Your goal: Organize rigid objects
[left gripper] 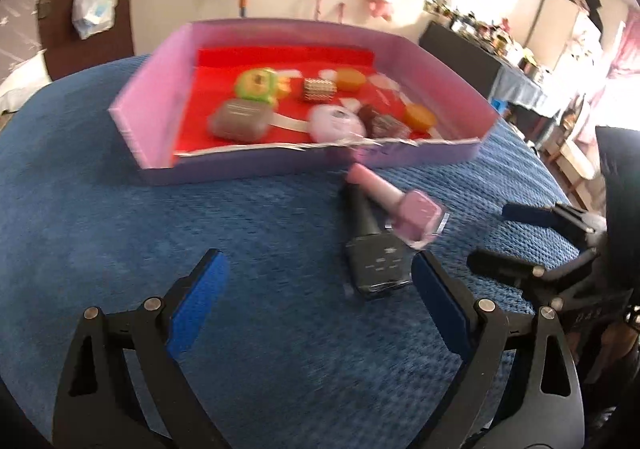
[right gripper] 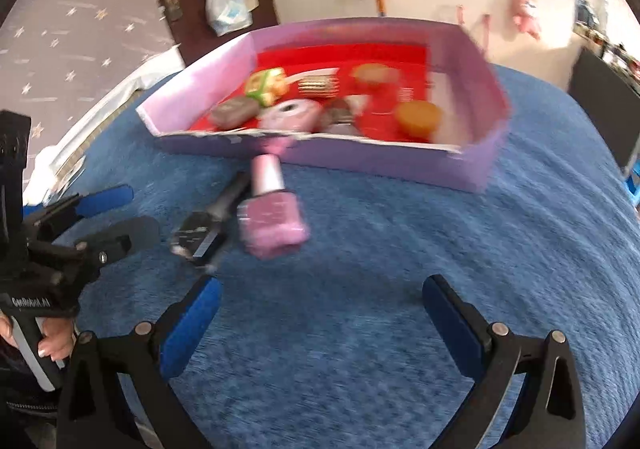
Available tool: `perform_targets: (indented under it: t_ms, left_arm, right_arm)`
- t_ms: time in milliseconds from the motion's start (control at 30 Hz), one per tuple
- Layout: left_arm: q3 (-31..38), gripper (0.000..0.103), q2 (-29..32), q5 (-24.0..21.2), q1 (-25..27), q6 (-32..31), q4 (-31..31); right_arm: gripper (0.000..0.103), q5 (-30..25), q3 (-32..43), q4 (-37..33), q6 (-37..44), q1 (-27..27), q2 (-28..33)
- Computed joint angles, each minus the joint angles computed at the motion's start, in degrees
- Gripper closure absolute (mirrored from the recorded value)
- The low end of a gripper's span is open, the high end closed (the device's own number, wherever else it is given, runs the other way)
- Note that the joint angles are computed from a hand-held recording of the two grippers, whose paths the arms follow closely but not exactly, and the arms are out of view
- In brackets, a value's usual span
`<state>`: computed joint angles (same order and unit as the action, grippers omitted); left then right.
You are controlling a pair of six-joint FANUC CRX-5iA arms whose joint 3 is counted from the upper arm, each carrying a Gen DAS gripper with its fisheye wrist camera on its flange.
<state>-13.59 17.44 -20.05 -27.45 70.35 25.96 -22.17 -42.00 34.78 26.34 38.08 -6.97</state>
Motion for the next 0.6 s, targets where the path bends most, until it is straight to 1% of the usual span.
perform_targets:
  t_ms: [67, 167, 200, 233, 300, 433, 500, 533, 600]
  left_arm:
    - [3.02, 0.009, 1.76, -2.26, -0.66, 2.61, -3.56]
    - [7.82, 0.009, 3.74, -6.05, -1.29, 10.37, -12.55]
    - [8.56, 0.009, 3.96, -6.63, -1.34, 11.95, -14.29]
    - [8.44, 0.009, 3.82, -6.31, -1.27, 12.26, -14.84]
    - [6.34, 0.009, 3.24, -5.23, -0.34, 7.49, -9.88]
    - [3.5, 0.007, 2.0, -4.35, 1.77, 3.37, -5.08]
    - [1.72, 0.007, 1.44, -4.01, 2.93, -0.59, -0.46]
    - [1.29, 0.007, 1.19, -4.21, 3.3, -1.36, 0.79]
    - [1.91, 0.007, 0.95, -4.7, 3.6, 0.41, -0.88]
  right_arm:
    - [0.0, 0.1, -1.24, 1.68, -2.55, -0.99, -0.97]
    - [0.0, 0.93, -1.91, 0.9, -3.78, -2.6, -1.98]
    - [0.0, 1.12, -1.96, 0.73, -4.04, -3.02, -2.13]
    - [0.0, 1.25, -1.93, 1.02, -4.33, -3.22, -2.02]
    - [0.0, 1.57, -1.73, 1.5, -4.38, -3.45, -1.7]
    - [0.0, 2.03, 0.62, -0.88, -0.52, -2.81, 0.52]
    - [0.0, 2.32, 1.48, -1.3, 0.79, -2.35, 1.45]
    - [0.0, 2.6, 1.82, -1.34, 1.37, -2.09, 1.87]
    - [0.0, 2.72, 2.63, -1.1, 2.13, -1.7, 2.81]
